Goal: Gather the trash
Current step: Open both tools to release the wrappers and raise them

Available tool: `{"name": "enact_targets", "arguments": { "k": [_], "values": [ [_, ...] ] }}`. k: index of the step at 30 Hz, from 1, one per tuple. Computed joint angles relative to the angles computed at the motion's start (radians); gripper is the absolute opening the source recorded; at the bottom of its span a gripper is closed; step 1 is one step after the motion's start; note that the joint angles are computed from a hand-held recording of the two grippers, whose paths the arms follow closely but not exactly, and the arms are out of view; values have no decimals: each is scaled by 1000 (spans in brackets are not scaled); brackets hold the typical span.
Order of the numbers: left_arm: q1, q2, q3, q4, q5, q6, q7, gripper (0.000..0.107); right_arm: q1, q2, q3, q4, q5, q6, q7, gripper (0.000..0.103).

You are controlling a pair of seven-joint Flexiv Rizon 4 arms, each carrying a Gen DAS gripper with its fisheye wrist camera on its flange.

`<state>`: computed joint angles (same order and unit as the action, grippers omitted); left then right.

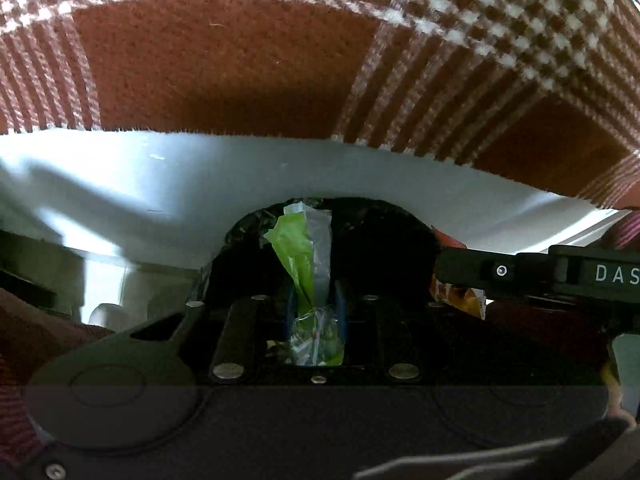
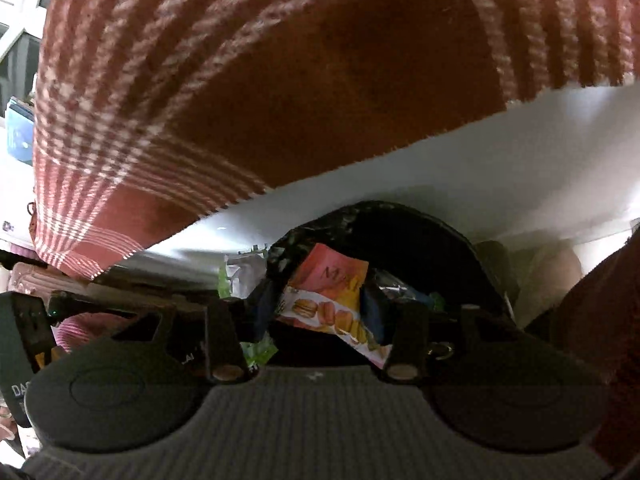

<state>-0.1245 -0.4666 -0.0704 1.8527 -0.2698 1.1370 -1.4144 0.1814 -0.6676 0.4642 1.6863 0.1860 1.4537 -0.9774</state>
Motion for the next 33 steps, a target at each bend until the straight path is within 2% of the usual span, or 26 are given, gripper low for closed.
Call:
{"name": "enact_targets", "arguments": {
  "k": [8,11,12,13,18,21,28,33],
  "values": [
    [-5,-16,-1,-12,7,6,-8,20,-3,-3,6,-7,-1,-6,-14,59],
    [-15,-8,3,-15,14,2,-22,35,24,-4,-18,-14,-13,-9,-1,62],
    [-18,-6,6,-14,18,4,-28,46,26,-4,-20,-15,-14,-11,0,66],
    [-22,-4,9,-15,23,5,-33,51,25,-5,-17,-17,-15,-12,-2,72],
    [-9,18,-7,3,2,19,-23,60,24,-2,-16,-16,-16,-6,-10,79],
    [0,40,-14,20,-13,28,-6,62,24,3,-16,-13,-18,2,-14,80],
    [26,110,-50,75,-74,100,92,70,58,56,-64,29,-71,33,-25,85],
    [64,180,-116,135,-213,181,251,76,108,122,-136,80,-156,74,-41,91]
  ]
}}
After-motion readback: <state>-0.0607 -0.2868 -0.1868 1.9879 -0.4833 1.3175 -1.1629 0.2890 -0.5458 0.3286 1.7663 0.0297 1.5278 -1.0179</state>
